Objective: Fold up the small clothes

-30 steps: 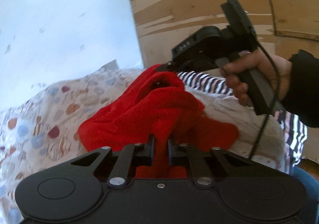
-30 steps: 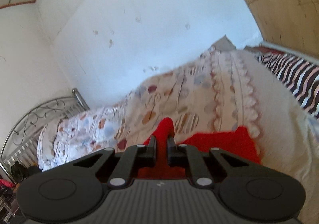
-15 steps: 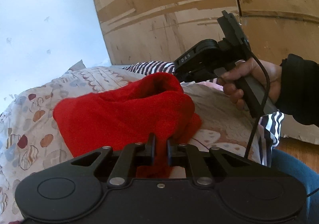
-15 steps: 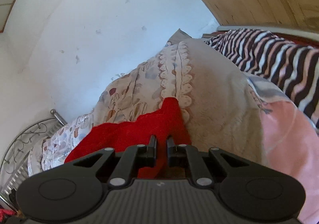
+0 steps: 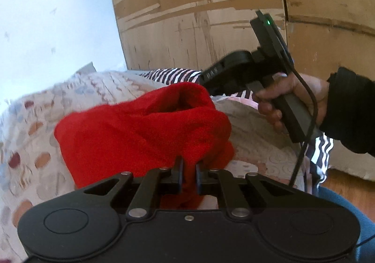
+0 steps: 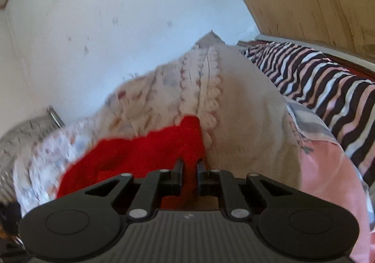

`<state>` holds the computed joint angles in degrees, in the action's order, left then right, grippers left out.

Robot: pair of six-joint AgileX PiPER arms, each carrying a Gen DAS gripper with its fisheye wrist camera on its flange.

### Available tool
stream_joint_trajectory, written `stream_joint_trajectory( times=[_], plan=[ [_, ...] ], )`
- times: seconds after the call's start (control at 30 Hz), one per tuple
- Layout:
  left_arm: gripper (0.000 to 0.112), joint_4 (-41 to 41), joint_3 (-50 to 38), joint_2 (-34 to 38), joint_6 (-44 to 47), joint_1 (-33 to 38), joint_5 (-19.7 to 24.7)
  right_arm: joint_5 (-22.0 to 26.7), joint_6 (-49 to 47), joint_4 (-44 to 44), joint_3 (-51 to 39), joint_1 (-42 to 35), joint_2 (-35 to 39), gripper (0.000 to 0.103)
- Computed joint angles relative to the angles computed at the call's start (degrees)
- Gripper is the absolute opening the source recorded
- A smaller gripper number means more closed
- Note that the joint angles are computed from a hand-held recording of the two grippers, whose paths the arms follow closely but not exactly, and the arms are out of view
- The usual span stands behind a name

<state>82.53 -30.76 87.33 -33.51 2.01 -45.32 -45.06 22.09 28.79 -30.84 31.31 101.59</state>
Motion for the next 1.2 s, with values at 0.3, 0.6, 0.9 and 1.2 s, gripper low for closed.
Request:
stream_joint_trajectory(
  times=[0.3,0.6,0.9,1.2],
  plan=[
    [0.011,1.0,-0.4,1.2,-2.7,2.0,-2.1,12.4,-26.7,18.3,-9.9,1.7,-6.2,0.074],
    [0.011,2.6,-0.7,0.7,-4.1,3.5,-2.8,21.9,-54.4,37.7,-25.1,2.1,3.6,0.005],
    [0.011,3.1,-0.6,0.3,-4.7,3.4,-3.3,10.2,-46.1,32.6,-17.1,2.8,-2.0,0.004],
    [0.019,11.5,-4.8,2.8,-13.2,9.0,-10.9,8.2,-25.8,18.0,-10.4,0.9,1.3,0.012]
  ],
)
